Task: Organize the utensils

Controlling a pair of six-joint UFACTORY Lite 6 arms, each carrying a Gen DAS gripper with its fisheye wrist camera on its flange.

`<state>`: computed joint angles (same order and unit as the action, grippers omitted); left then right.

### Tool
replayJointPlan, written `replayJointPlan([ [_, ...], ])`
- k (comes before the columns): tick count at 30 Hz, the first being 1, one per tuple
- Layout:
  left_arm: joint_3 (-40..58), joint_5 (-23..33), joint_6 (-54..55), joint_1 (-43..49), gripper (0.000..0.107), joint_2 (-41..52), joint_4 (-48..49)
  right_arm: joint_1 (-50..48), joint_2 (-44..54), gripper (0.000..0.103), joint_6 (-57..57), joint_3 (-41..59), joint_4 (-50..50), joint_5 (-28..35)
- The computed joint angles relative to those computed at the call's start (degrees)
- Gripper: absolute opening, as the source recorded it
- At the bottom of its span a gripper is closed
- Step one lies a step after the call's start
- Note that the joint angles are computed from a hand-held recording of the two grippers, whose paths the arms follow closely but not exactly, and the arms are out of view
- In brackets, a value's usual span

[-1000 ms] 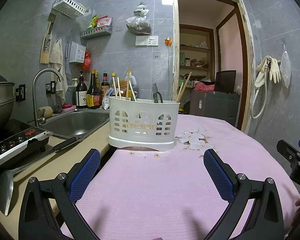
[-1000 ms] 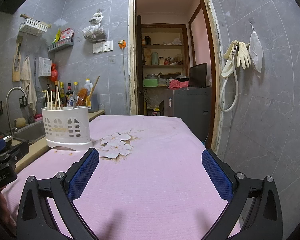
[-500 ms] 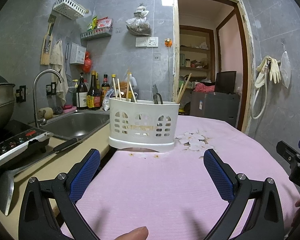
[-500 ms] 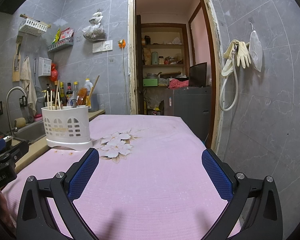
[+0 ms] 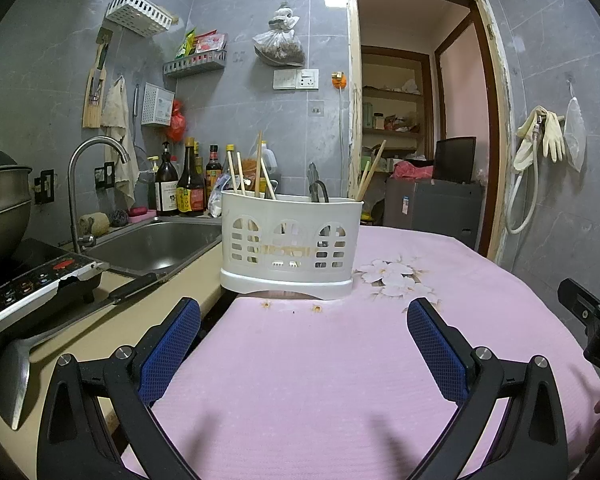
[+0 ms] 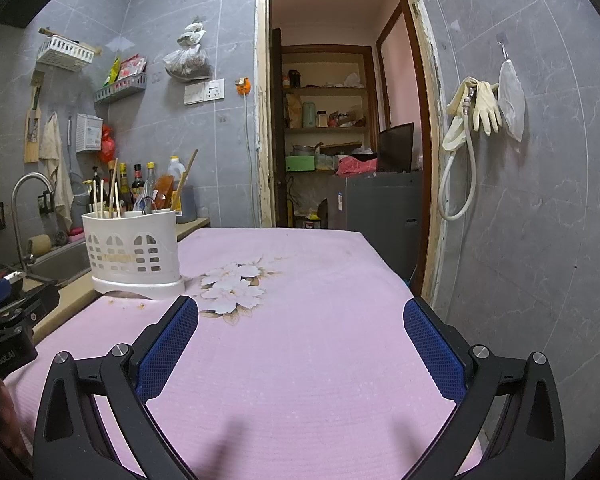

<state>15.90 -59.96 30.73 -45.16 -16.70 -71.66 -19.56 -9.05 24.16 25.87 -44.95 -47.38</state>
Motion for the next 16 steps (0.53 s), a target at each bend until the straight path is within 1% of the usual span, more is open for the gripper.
replayJointPlan([
  [16,0.1,0.5,0.0,0.6,0.101,0.8,1.1,0.2,0.5,0.103,-0.4,0.0,0.5,-0.1],
])
